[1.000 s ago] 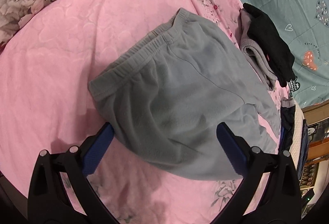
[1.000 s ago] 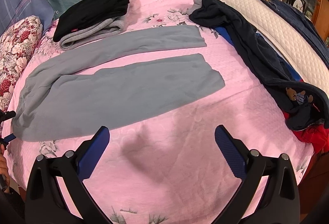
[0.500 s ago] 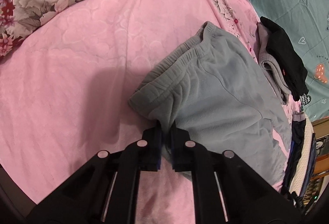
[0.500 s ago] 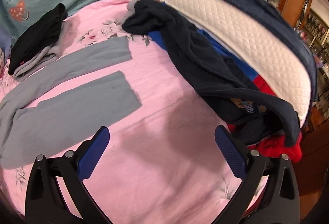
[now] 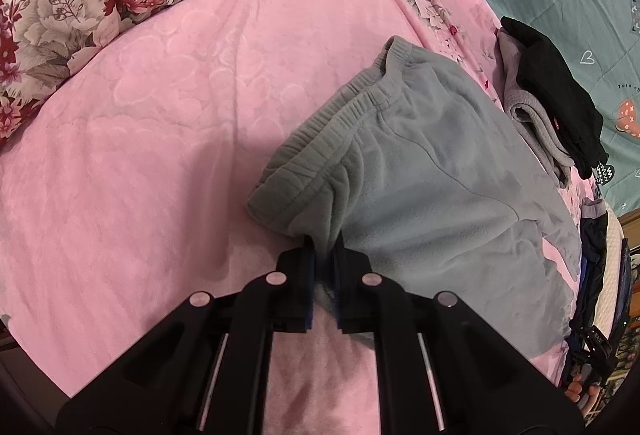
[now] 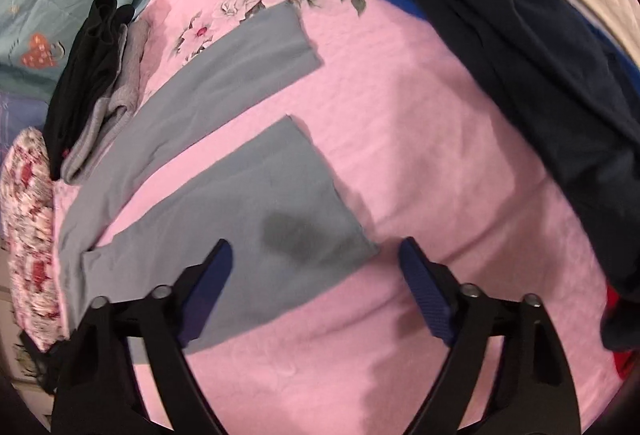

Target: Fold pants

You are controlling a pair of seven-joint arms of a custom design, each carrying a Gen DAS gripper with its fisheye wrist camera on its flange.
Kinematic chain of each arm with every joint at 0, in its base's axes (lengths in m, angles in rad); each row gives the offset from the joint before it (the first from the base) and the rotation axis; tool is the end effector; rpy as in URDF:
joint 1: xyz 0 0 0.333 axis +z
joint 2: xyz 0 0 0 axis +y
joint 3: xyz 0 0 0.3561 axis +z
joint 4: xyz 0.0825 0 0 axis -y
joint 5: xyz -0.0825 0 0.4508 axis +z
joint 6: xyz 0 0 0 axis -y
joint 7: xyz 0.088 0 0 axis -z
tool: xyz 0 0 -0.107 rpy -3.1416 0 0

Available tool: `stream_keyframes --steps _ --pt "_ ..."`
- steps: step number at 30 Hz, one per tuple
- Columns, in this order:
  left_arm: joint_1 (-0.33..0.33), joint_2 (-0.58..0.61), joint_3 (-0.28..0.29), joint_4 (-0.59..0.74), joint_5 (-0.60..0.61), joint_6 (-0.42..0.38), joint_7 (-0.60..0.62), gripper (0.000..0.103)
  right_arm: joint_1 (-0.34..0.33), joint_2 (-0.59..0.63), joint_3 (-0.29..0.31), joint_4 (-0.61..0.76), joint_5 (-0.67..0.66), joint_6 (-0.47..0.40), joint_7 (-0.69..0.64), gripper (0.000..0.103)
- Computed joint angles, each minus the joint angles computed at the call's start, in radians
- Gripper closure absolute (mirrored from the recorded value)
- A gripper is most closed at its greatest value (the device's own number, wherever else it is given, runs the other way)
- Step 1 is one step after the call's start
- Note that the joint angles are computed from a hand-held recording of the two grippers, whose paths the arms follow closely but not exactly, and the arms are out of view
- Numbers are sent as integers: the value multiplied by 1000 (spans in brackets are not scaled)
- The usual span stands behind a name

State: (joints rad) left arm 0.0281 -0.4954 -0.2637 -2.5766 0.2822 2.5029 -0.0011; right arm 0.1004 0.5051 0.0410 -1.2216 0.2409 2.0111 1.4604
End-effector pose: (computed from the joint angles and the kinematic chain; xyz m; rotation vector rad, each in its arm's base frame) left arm 0.4494 -0.1126 0.4674 -2.7253 0.5857 -0.6050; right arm 0.8084 0.1210 0.5404 -2.1151 1.7794 -0.0248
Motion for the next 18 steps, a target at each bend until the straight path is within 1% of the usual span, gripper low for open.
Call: stream_keyframes --steps 1,2,3,4,5,7,11,13,15,18 --pt "4 4 -4 5 7 -6 -1 94 12 0 -6 -1 -29 12 -9 48" --pt "6 8 -7 10 13 -13 -4 94 26 -6 -12 -12 -61 28 -18 57" --pt "9 16 -11 19 21 -25 -7 94 35 -6 -16 -15 -86 40 -27 82" --pt "9 22 -13 27 29 -36 -8 94 35 -10 -14 -22 -90 43 -37 98" --pt "8 27 -14 35 34 -49 -9 95 22 -5 -4 -15 -63 25 -45 98" --pt "4 31 -16 46 42 -69 -16 96 11 -12 -7 -26 -38 34 -20 98" --pt "-16 22 -25 54 61 -96 -26 97 -12 -79 -4 -104 6 115 -18 99" --pt "-27 10 -34 53 72 -108 -35 97 -22 -117 -2 -140 25 133 -39 99" --pt "-43 -16 -32 40 65 -110 -40 97 -30 -154 -4 -176 36 135 -65 99" --pt "-59 -84 -34 0 49 -98 -56 97 -39 -206 -11 -235 53 135 -89 99"
